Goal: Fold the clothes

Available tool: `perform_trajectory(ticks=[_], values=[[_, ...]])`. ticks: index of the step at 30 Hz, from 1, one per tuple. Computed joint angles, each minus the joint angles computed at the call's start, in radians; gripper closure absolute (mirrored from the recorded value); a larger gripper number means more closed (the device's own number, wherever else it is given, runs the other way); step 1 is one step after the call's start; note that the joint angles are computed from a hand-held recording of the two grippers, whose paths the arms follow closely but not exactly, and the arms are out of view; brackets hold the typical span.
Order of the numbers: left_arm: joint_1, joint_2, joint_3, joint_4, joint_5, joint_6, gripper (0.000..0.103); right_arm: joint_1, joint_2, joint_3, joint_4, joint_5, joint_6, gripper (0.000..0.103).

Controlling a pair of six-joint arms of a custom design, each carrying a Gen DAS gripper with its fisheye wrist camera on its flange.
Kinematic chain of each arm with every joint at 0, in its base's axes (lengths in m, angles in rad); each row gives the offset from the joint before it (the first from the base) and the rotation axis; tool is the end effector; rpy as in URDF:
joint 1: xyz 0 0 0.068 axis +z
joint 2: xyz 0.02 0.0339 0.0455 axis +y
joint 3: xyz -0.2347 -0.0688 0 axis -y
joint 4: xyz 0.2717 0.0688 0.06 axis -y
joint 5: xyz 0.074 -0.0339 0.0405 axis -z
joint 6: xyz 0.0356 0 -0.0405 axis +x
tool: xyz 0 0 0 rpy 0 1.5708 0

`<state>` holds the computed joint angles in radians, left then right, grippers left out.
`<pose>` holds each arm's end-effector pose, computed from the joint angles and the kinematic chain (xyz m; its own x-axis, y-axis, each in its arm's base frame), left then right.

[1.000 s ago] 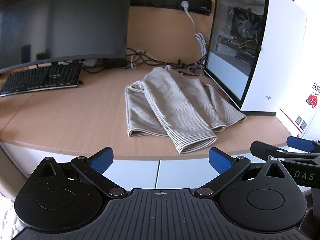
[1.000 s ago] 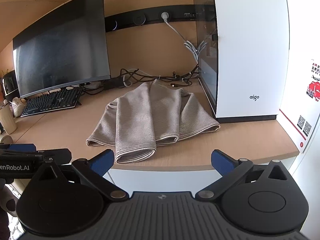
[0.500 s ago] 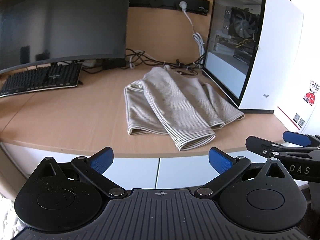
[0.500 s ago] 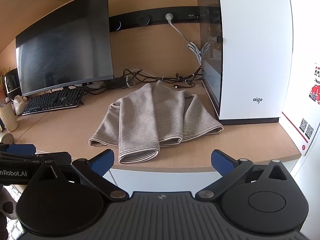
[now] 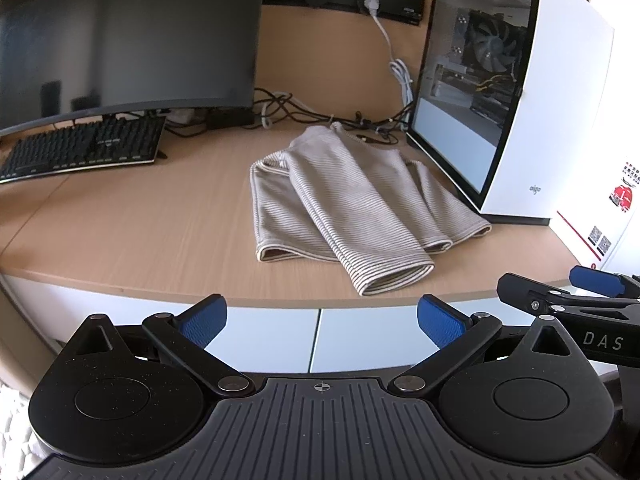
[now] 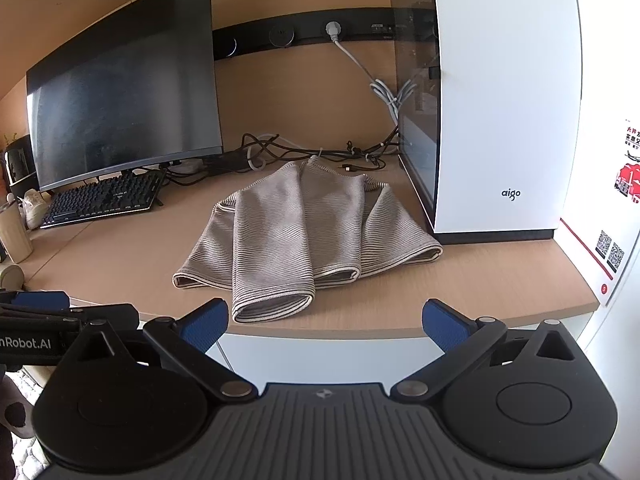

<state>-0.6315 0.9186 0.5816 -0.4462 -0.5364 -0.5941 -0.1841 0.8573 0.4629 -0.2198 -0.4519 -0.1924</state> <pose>0.1947 -0.1199 0.1930 -0.5923 -0.1629 -0.7891 -0.1405 0.9852 -0.0979 0.2259 -0.0263 0.1808 -0.5205 -0.0781 -0.8503 -0.2911 0.9524 0.0907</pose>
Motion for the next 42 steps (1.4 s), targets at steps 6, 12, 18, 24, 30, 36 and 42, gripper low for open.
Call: perform_trajectory(ticks=[6,12,18,24,30,36,42], values=[[0.002,0.002,-0.002,-0.001,-0.002,-0.005,0.0,0.004,0.018,0.012,0.0,0.0,0.001,0.0],[0.005,0.005,0.0,-0.004,-0.005,-0.01,0.0,0.007,0.036,0.012,0.016,-0.002,0.002,0.0],[0.01,0.01,0.001,-0.002,-0.002,-0.006,0.0,0.013,0.051,0.012,0.032,0.0,0.006,0.0],[0.013,0.022,0.005,-0.001,0.001,-0.01,0.0,0.01,0.057,0.012,0.033,-0.001,0.005,0.0],[0.018,0.036,0.01,0.004,0.007,-0.009,0.0,0.015,0.061,0.01,0.038,0.004,0.006,0.0],[0.027,0.052,0.013,0.014,0.015,-0.007,0.0,0.019,0.073,0.016,0.038,0.007,0.004,0.0],[0.036,0.075,0.023,0.017,0.023,-0.007,0.0,0.027,0.115,0.038,0.05,0.011,0.009,0.0]])
